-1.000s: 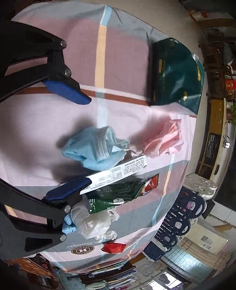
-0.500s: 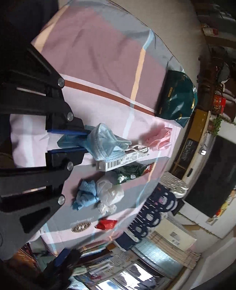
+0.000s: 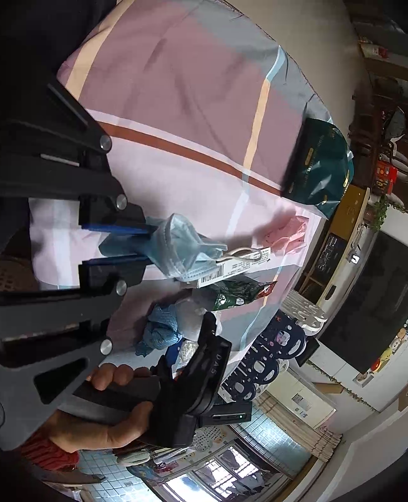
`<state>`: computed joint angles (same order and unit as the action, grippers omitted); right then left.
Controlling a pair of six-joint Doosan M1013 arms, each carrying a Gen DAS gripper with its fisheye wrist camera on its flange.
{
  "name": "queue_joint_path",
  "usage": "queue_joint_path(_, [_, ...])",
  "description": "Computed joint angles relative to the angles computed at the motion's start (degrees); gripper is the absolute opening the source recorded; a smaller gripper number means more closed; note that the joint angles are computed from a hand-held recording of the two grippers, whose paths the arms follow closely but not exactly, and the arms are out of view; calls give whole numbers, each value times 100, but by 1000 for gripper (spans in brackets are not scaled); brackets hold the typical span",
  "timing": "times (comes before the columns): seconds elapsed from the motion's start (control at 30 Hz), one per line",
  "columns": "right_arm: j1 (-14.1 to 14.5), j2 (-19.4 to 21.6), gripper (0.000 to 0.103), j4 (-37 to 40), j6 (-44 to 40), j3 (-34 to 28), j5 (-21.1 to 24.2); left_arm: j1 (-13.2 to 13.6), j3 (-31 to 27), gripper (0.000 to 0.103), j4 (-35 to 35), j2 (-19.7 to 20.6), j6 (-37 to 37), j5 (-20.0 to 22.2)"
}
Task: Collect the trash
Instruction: 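Grasp the white plastic bag on the table with the right tool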
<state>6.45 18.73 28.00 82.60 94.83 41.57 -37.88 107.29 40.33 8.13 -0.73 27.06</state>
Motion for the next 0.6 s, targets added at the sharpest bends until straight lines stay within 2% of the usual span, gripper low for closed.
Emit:
queue_joint_path(0.03, [13,-22,55,79,-221,42,22,11,-11,13,-34,15,30,-8])
queue_joint_path(0.07, [20,-38,41,195,-406,72,56,13,-19,13,-61,23,55,-4])
queue_joint_path(0.1, [40,-70,33,229,-535,108,53,16,-26,13,-70,28,68,3])
queue_joint_path(0.17, [130,-201,26,7,-677,221,-157,38,-27,13,-99,36,82,-7])
queue_joint_path(0.23, [226,-427,25,-428,-599,393,-607,65,-24,13,-152,41,90,-10])
queue_joint_path(0.37, [208,-861,24,-479,-803,670,-1323,54,-14,13,-97,34,77,-36])
queue_joint_path(0.6, [13,-1498,24,-398,-1181,1202,-1538,39,52,13,195,-22,-232,-97])
